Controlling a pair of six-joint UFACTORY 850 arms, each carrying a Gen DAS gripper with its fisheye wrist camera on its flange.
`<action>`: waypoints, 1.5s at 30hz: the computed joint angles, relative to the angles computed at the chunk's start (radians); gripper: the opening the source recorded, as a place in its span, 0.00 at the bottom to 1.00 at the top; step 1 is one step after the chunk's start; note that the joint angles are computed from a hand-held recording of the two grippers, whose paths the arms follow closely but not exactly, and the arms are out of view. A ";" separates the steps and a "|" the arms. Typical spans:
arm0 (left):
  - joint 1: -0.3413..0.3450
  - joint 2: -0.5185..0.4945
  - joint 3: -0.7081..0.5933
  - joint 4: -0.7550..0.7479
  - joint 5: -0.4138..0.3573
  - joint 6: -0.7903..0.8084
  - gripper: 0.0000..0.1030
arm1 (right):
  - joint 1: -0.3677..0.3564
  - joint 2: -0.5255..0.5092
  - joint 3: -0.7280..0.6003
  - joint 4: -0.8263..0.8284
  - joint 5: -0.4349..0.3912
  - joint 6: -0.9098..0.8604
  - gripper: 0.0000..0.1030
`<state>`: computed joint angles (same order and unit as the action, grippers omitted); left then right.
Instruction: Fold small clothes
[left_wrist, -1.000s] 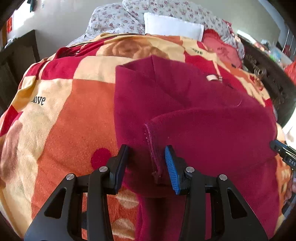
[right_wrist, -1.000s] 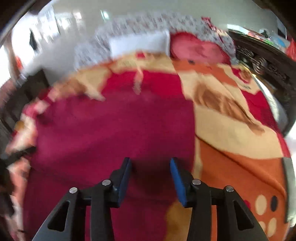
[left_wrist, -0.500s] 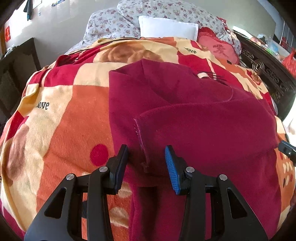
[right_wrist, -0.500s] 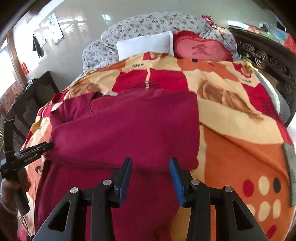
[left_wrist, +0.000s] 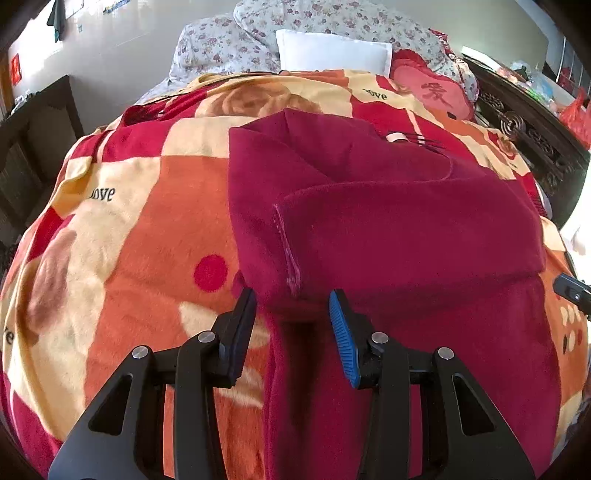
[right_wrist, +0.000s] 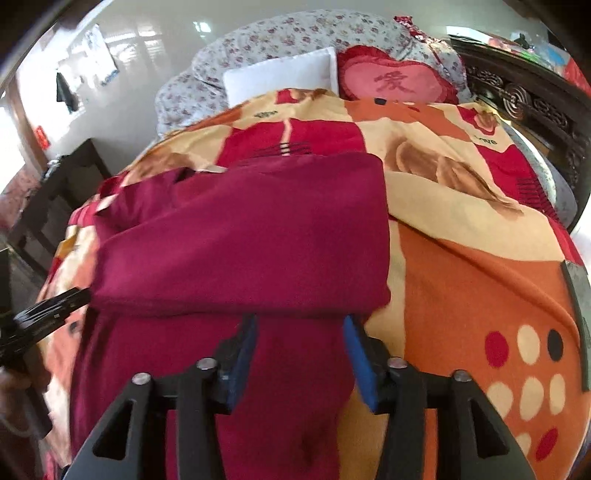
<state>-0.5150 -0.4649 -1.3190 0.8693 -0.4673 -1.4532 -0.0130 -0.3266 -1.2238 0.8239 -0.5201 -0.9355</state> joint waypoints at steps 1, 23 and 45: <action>-0.004 0.010 0.011 0.000 0.002 -0.006 0.38 | -0.007 0.022 0.019 0.013 -0.013 -0.018 0.48; -0.100 0.180 0.252 -0.197 0.081 0.049 0.41 | -0.120 0.203 0.301 -0.079 -0.111 -0.005 0.49; -0.166 0.291 0.383 -0.312 0.101 0.077 0.41 | -0.182 0.313 0.432 -0.038 -0.217 -0.107 0.60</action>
<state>-0.6813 -0.1736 -0.9357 0.5578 -0.3663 -1.3767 -0.1950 -0.0139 -0.7916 0.7859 -0.7366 -1.0425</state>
